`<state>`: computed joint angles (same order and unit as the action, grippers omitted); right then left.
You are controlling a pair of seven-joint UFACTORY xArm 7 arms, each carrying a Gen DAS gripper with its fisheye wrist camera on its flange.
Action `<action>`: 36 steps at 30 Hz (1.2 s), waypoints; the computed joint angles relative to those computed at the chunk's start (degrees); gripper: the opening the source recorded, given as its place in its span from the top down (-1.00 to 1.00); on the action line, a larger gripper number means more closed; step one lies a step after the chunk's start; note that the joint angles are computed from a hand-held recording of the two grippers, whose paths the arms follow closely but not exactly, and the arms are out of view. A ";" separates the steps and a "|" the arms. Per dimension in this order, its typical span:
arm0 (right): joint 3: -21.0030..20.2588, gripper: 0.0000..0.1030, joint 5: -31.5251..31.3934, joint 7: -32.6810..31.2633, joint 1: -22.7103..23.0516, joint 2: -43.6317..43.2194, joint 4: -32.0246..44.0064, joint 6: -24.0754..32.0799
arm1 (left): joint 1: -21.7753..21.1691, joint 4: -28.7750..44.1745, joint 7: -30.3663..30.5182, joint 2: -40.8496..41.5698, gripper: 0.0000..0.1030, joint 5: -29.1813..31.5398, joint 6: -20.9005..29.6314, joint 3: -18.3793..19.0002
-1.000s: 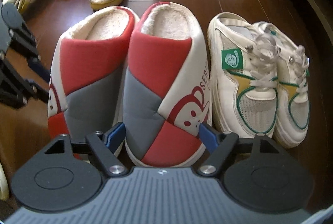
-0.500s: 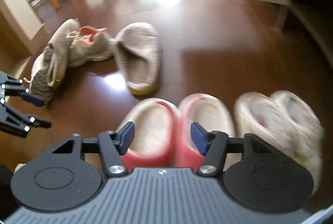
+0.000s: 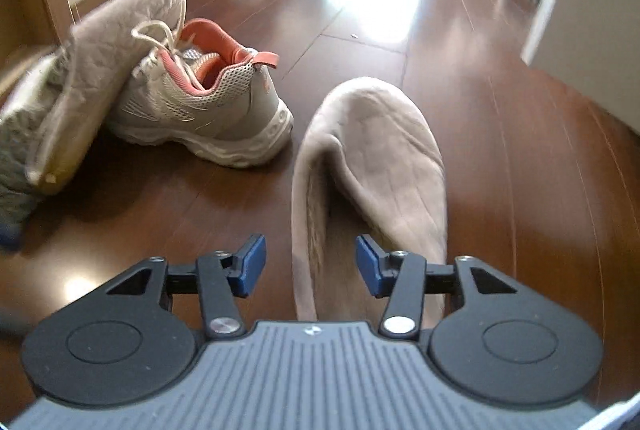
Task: Organize scattered shoes
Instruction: 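Release the slipper with the left tool while the right tool reaches for a beige quilted slipper, then grasp the beige quilted slipper by its heel with the right tool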
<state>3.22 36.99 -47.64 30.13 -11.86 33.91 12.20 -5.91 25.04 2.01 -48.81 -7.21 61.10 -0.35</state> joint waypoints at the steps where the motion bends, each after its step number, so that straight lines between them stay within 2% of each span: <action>1: -1.72 0.93 2.43 -3.97 2.29 2.23 0.96 -1.70 | 0.08 -0.33 -0.20 -0.26 -0.11 0.29 0.79 -0.23; 4: -16.45 0.89 9.12 -20.30 17.00 2.94 2.44 -4.23 | 0.32 -0.76 -0.78 -1.47 -0.11 0.27 1.81 -0.02; 6: -21.39 0.89 12.28 -32.29 20.47 0.75 2.91 -3.89 | 0.38 -0.82 -0.99 -2.11 -0.11 0.07 2.06 0.18; 8: -26.99 0.88 9.61 -44.28 21.65 -2.86 3.53 1.87 | 0.24 -0.76 -1.17 -2.46 -0.11 -0.07 2.17 0.03; 9: -29.13 0.86 6.10 -50.28 20.58 -4.53 3.92 6.26 | 0.05 -0.70 -1.18 -2.51 -0.11 -0.13 2.08 -0.11; 10: -28.87 0.85 2.50 -54.55 17.14 -5.23 4.38 10.25 | -0.23 -0.63 -1.04 -2.45 -0.11 -0.25 1.93 -0.17; 11: -26.37 0.80 -3.50 -56.75 11.30 -6.02 3.85 12.50 | -0.58 -0.61 -0.79 -2.38 -0.11 -0.39 1.72 -0.20; 13: -18.06 0.74 -10.48 -53.93 -0.69 -5.18 3.75 13.32 | -1.40 -0.75 -0.24 -2.66 -0.11 -0.63 1.41 -0.46; 14: -13.63 0.70 -12.09 -48.93 -6.68 -4.80 5.05 16.68 | -1.52 -0.72 -0.25 -2.53 -0.11 -0.67 1.50 -0.54; 15: -9.88 0.67 -11.94 -42.94 -12.64 -3.90 7.62 22.43 | -1.64 -0.69 -0.26 -2.40 -0.11 -0.70 1.58 -0.61; 16: -6.59 0.55 -9.49 -36.94 -17.61 -2.82 10.36 28.43 | -1.76 -0.65 -0.28 -2.26 -0.11 -0.74 1.66 -0.68; 17: -3.04 0.04 -4.65 -30.94 -23.07 -1.87 12.51 33.19 | -1.89 -0.61 -0.29 -2.13 -0.11 -0.77 1.75 -0.76; 18: 0.81 -0.41 -2.19 -26.39 -27.53 -1.26 13.94 35.54 | -1.95 -0.56 -0.36 -2.03 -0.11 -0.79 1.81 -0.82; 19: 2.26 -0.47 2.64 -20.39 -29.65 0.14 15.00 35.64 | -1.93 -0.57 -0.60 -2.05 -0.11 -0.82 1.91 -0.91; 20: 3.79 -0.47 5.06 -16.58 -30.28 0.63 14.55 33.43 | -1.90 -0.64 -0.81 -2.08 -0.11 -0.86 1.97 -0.93; 21: 2.92 -0.47 5.09 -11.68 -28.52 1.45 14.79 31.69 | -1.90 -0.73 -0.88 -2.17 -0.11 -0.92 2.05 -0.82; 23: -2.66 -0.47 0.24 0.31 -20.39 4.62 15.82 26.51 | -1.84 -0.95 -1.04 -2.59 -0.11 -1.06 2.43 -0.60; 24: -4.62 -0.47 -2.46 6.30 -17.93 7.47 17.47 25.99 | -1.78 -1.11 -1.09 -2.75 -0.11 -1.12 2.56 -0.48; 26: -13.32 -0.46 -4.89 15.81 -9.40 13.24 21.90 30.63 | -1.57 -1.37 -1.24 -2.82 -0.11 -1.26 2.80 -0.23; 27: -15.53 -0.26 -4.15 17.66 -7.69 15.03 23.29 33.07 | -1.47 -1.47 -1.37 -2.97 -0.11 -1.30 3.03 -0.19; 28: -16.25 -0.14 -1.89 17.17 -7.75 16.50 24.17 34.78 | -1.33 -1.64 -1.50 -3.21 -0.11 -1.33 3.29 -0.12; 29: -15.50 0.51 1.84 14.29 -8.72 16.33 23.67 34.31 | -1.20 -1.82 -1.63 -3.48 -0.11 -1.36 3.58 -0.04; 30: -15.37 0.85 6.41 10.54 -9.63 16.40 23.50 34.85 | -1.04 -2.01 -1.81 -3.96 -0.11 -1.40 4.06 0.07; 33: -15.70 0.86 17.62 0.56 -12.04 15.07 23.17 39.25 | -0.06 -2.68 -2.73 -7.05 -0.11 -1.54 6.96 0.75; 35: -15.85 0.86 20.09 -6.23 -11.98 12.57 22.15 40.62 | 0.79 -2.91 -3.34 -9.24 -0.11 -1.09 9.04 0.87; 36: -15.88 0.86 20.66 -7.45 -12.18 12.10 22.19 42.32 | 1.40 -2.99 -3.74 -11.02 -0.11 -0.65 10.69 0.96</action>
